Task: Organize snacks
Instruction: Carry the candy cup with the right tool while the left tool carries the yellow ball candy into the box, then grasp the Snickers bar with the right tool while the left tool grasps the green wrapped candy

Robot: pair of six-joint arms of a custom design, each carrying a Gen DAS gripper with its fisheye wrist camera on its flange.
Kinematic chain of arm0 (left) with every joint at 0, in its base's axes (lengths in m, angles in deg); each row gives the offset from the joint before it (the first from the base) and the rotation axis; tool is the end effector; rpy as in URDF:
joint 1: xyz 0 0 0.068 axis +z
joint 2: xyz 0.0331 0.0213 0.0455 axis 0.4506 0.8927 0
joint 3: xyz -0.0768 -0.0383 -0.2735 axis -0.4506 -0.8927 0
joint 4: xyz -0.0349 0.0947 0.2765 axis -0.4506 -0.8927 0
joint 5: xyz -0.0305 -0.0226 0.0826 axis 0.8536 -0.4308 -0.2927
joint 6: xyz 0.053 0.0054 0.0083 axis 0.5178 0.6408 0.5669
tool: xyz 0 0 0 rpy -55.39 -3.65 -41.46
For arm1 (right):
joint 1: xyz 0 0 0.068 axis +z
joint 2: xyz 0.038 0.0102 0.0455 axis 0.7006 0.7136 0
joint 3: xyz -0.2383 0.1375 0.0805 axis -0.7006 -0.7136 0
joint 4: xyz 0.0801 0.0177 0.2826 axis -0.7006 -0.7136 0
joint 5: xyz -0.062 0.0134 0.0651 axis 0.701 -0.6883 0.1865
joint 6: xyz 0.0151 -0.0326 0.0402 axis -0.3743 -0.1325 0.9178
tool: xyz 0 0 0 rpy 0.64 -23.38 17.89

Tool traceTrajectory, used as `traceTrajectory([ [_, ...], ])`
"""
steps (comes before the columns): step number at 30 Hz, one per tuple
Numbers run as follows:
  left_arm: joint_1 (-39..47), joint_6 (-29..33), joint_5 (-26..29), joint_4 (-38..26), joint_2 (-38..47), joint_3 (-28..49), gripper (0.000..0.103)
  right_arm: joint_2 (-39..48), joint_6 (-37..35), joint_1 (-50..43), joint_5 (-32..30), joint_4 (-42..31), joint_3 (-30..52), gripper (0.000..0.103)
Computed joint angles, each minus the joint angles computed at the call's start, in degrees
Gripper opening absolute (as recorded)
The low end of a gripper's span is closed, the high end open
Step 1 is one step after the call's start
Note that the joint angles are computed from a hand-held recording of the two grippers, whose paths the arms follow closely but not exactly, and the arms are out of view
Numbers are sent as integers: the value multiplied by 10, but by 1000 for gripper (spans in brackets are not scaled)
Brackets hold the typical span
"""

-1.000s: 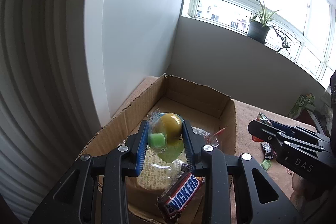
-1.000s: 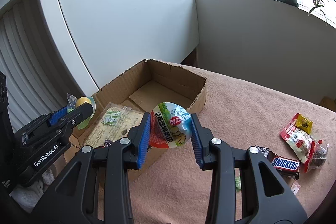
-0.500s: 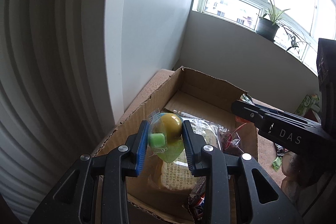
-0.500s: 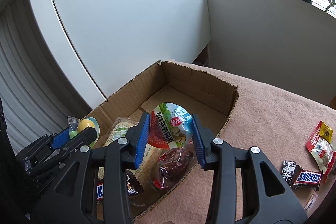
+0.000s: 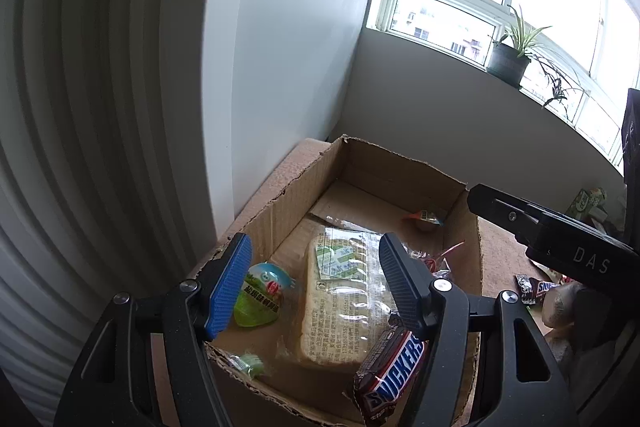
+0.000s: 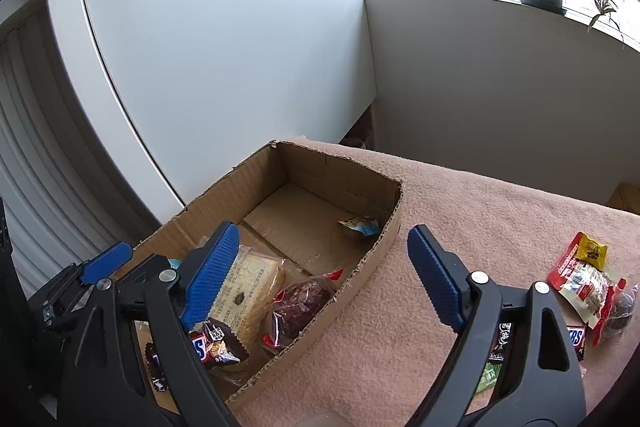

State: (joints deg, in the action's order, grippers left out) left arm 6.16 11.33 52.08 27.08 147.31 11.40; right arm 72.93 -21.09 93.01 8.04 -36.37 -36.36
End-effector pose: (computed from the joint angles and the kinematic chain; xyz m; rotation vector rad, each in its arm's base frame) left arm 0.2340 -0.0870 0.1600 0.1141 2.2103 -0.3070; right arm 0.2415 0.2472 0.1820 0.0610 2.2460 0.2290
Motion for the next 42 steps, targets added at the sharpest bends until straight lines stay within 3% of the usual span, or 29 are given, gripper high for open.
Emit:
traceTrajectory([
  [6,-32,-6,-13,-1,-14,-4,66,-68,10,1,16,-24,-53,89],
  [13,-90,-14,-37,-1,-27,-6,66,-213,28,-11,26,-68,-148,89],
  [20,-165,-21,-61,-4,-32,-6,66,-408,13,-86,-41,-113,-263,89],
  [25,-233,-27,-80,-1,-11,4,66,-509,-14,-182,-157,-133,-321,89],
  [29,-286,-16,-78,6,34,22,66,-504,-42,-236,-232,-116,-343,88],
  [36,-299,9,-1,-1,142,83,66,-379,-66,-324,-373,-11,-352,64],
  [42,-276,19,56,-20,214,129,66,-293,-81,-318,-357,20,-329,63],
])
